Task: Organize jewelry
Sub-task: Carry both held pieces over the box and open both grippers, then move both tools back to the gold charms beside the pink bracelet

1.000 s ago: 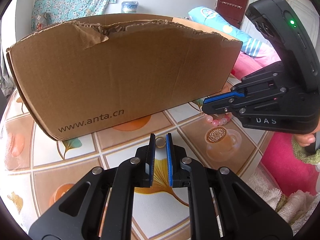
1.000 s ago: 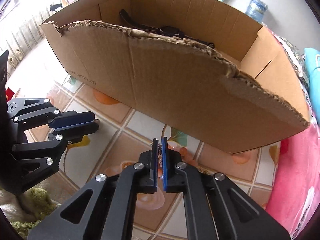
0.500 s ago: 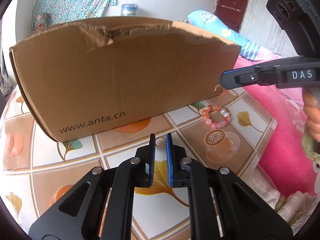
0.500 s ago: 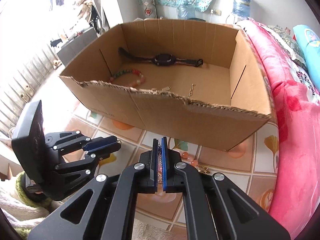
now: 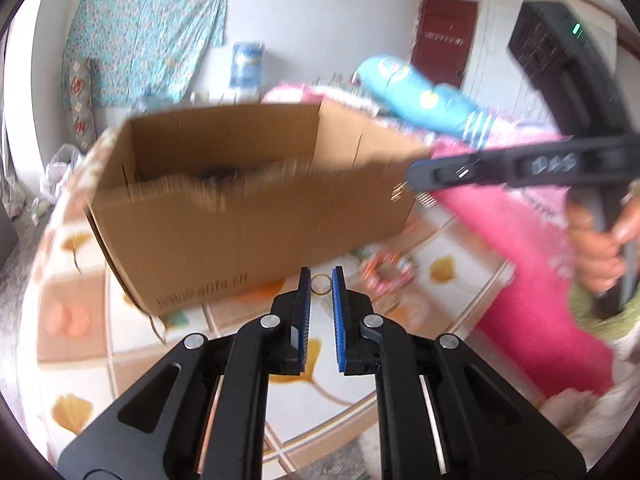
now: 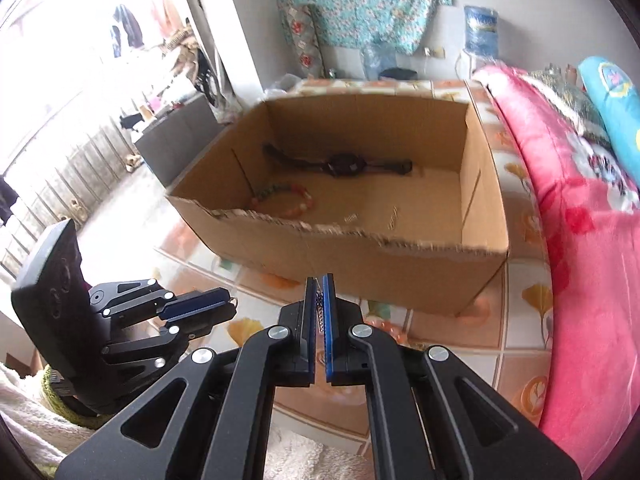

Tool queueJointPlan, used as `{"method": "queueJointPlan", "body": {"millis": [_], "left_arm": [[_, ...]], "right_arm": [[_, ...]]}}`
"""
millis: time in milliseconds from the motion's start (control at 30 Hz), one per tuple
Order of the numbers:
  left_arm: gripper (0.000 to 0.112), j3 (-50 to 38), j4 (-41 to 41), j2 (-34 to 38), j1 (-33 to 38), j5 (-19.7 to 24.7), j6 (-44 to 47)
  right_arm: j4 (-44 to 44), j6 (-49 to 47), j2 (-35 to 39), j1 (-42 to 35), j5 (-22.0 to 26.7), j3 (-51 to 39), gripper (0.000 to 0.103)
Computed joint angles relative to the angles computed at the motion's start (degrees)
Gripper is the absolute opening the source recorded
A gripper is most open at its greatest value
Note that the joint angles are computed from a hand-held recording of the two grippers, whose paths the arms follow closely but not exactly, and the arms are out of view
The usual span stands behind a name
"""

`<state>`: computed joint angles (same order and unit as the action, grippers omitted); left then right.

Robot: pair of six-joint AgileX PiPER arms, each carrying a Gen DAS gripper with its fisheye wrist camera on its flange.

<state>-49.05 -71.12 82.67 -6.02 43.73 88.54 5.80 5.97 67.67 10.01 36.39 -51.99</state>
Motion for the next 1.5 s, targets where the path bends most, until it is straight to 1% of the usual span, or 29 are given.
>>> {"method": "queueJointPlan", "body": {"millis": [33, 67, 133, 200, 300, 333, 367, 400, 433, 500, 533, 567, 600, 633, 700, 733, 867, 933, 967, 1067, 1100, 1167, 1200, 1267, 1300, 1433, 1467, 1500], "left_arm": [[0.010, -1.26, 0.04, -0.74, 1.02, 2.28, -0.70], [0.010, -2.76, 0.33, -0.88, 1.05, 3.26, -1.79], [0.010, -6.39, 1.57, -0.80, 0.73, 3.95, -4.88], [0.010, -11.63, 3.93, 1.46, -0.08, 4.31, -9.74], [0.010, -20.58, 10.85, 6.48, -3.04, 2.54, -19.76], [0.010, -24.26, 14.04, 8.94, -4.11, 2.34, -24.22], [0.010, -27.93, 17.28, 11.51, -4.75, 3.32, -28.63], [0.010, -32.41, 20.34, 14.57, -5.14, 5.37, -33.27], [0.010, -37.14, 22.69, 17.93, -5.62, 7.69, -37.43], [0.010, -44.75, 26.92, 23.26, -6.67, 11.17, -43.84], [0.010, -48.86, 29.57, 26.20, -7.56, 12.33, -47.28], [0.010, -51.61, 30.93, 28.28, -8.05, 13.53, -48.96], [0.010, -54.93, 32.66, 30.68, -8.69, 15.36, -51.38], [0.010, -58.56, 34.17, 33.18, -9.18, 17.49, -54.08], [0.010, -64.61, 35.68, 37.60, -9.63, 21.35, -57.48], [0.010, -66.31, 37.14, 38.80, -10.00, 22.17, -59.24], [0.010, -68.09, 38.03, 40.76, -10.04, 24.05, -61.18], [0.010, -68.71, 37.89, 41.43, -9.87, 24.21, -61.35], [0.012, -69.07, 38.14, 41.65, -9.95, 24.15, -61.69], [0.024, -70.48, 37.91, 42.44, -9.75, 24.66, -62.39], [0.025, -70.16, 37.99, 42.20, -9.74, 24.20, -62.28], [0.025, -70.22, 38.35, 42.16, -9.94, 23.68, -62.56], [0.025, -70.03, 38.37, 42.05, -9.95, 23.39, -62.62], [0.025, -70.09, 38.57, 41.96, -10.01, 23.03, -63.06], [0.025, -69.92, 38.64, 41.71, -9.96, 22.77, -63.04], [0.027, -64.10, 37.24, 37.52, -9.38, 19.11, -60.21], [0.031, -61.16, 36.31, 35.45, -9.02, 17.28, -58.58], [0.033, -58.56, 35.33, 33.53, -8.67, 15.75, -57.00]], "right_arm": [[1.45, -1.87, -0.49, -0.31, 0.03, -0.90, 0.003], [2.86, -3.76, -0.70, -0.74, 0.01, -1.72, 0.003], [6.23, -8.63, -0.33, -1.86, -0.20, -4.27, 0.003], [9.51, -13.25, 1.37, -3.52, 0.06, -7.20, 0.003], [14.83, -19.75, 6.51, -7.19, 1.94, -12.82, 0.003], [17.06, -22.10, 9.41, -9.07, 3.97, -15.66, 0.003], [18.46, -23.35, 12.36, -10.63, 5.82, -18.51, 0.003], [18.80, -23.59, 14.40, -11.37, 7.00, -20.44, 0.003], [18.91, -23.90, 17.94, -12.32, 9.56, -24.12, 0.003], [19.15, -23.45, 23.72, -13.58, 12.87, -29.94, 0.003], [19.03, -23.09, 27.73, -14.13, 15.65, -34.19, 0.003], [18.69, -22.44, 31.01, -14.42, 17.63, -37.67, 0.003], [18.03, -21.72, 33.21, -14.39, 18.61, -39.66, 0.003], [16.71, -20.57, 37.12, -14.23, 20.82, -43.94, 0.003], [15.36, -18.70, 41.28, -14.11, 23.37, -48.50, 0.004], [14.35, -17.41, 44.17, -14.02, 25.37, -51.92, 0.004], [12.94, -14.29, 51.18, -13.89, 30.49, -60.89, 0.004], [13.97, -13.80, 52.81, -14.23, 31.88, -63.31, 0.004], [13.93, -13.70, 53.56, -14.24, 32.47, -64.48, 0.005], [14.19, -13.96, 53.96, -14.38, 32.50, -64.83, 0.005], [14.17, -14.08, 54.09, -14.37, 32.50, -64.90, 0.005], [14.02, -13.97, 53.85, -14.40, 31.86, -64.34, 0.006], [14.06, -14.06, 53.81, -14.50, 31.85, -64.35, 0.012], [13.81, -13.61, 53.10, -14.70, 30.96, -63.47, 0.018], [14.04, -13.73, 52.50, -14.89, 30.44, -62.73, 0.018], [14.57, -15.01, 47.58, -15.28, 26.80, -57.43, 0.019], [15.51, -15.97, 44.42, -15.65, 24.52, -53.85, 0.020], [16.34, -16.91, 42.39, -15.97, 23.23, -51.53, 0.022]]}}
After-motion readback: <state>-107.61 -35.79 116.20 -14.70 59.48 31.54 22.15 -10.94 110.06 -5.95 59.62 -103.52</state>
